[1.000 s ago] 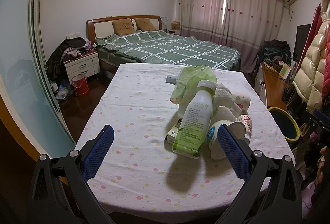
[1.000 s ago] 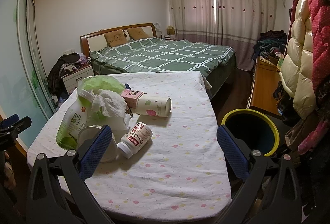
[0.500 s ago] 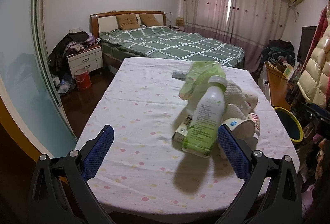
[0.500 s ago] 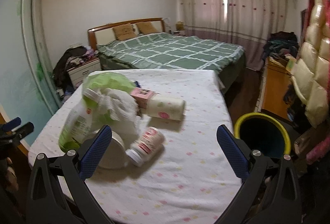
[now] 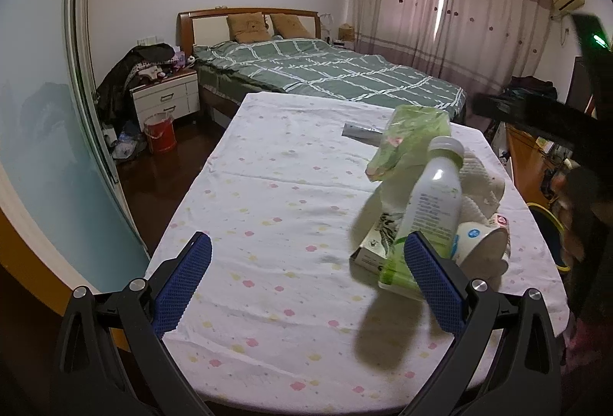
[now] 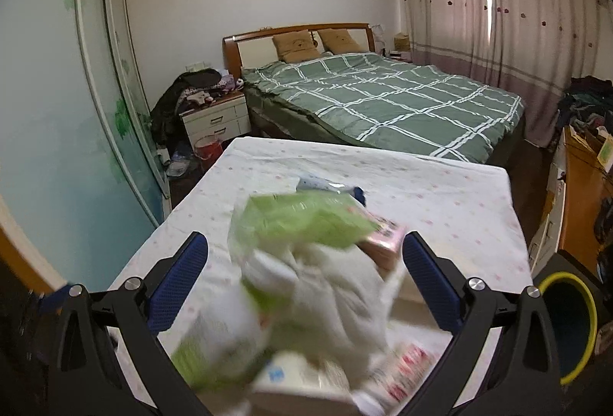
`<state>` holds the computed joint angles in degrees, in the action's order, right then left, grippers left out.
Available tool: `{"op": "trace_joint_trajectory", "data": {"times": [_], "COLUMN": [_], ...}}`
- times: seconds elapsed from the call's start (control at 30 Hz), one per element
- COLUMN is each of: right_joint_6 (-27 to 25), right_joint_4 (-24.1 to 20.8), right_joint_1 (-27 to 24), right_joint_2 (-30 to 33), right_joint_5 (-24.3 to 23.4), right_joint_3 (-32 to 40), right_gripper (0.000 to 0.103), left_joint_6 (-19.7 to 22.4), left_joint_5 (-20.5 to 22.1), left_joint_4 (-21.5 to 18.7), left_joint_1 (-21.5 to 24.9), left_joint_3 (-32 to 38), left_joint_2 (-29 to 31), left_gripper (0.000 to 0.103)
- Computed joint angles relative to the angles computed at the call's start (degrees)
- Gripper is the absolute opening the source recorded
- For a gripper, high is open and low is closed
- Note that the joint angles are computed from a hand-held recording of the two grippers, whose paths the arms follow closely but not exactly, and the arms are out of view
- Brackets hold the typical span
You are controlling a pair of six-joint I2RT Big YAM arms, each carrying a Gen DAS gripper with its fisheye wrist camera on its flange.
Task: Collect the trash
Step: 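Grasp the green plastic bag with the right tool and lift it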
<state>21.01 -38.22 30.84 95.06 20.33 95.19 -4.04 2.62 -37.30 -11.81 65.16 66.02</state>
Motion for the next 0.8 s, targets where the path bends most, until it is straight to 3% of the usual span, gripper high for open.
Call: {"op": "trace_joint_trajectory", "data": {"times": [0.3,0.37,0.4,0.53,0.8], "right_joint_6": [5.03,5.57,5.6,6.16,5.72], "right_joint_4": [-11.26,-10.59,-10.2,-7.57,-1.19], "right_joint_1": [-2.65,-2.75,-2.78,-3.03,-3.22], "right_joint_2": [13.06,13.25,13.53,12.31,7.64], "right_joint_5": [-7.06,-8.47,-8.79,-10.31,-9.57], "right_joint_3": [16.23,15.89,16.01,14.14,10.03], "right_gripper": [0.075,0.064,0.052,0.027,0.017], "left_joint_6": [0.49,0.61,0.64,0.71,1.26], "left_joint_5": [1.53,1.8,1.9,2.26,1.49], "left_joint_4": [0.76,0.83,0.84,0.85,1.6], "left_joint_1": [1.64,1.87,1.93,2.1,1.19], "left_joint_3": [1.28,1.44,1.47,1.67,1.98], "left_joint_2": [2.25,2.57,2.66,3.1,3.74], "left_gripper": [0.099,0.099,0.099,0.099,0.099]}}
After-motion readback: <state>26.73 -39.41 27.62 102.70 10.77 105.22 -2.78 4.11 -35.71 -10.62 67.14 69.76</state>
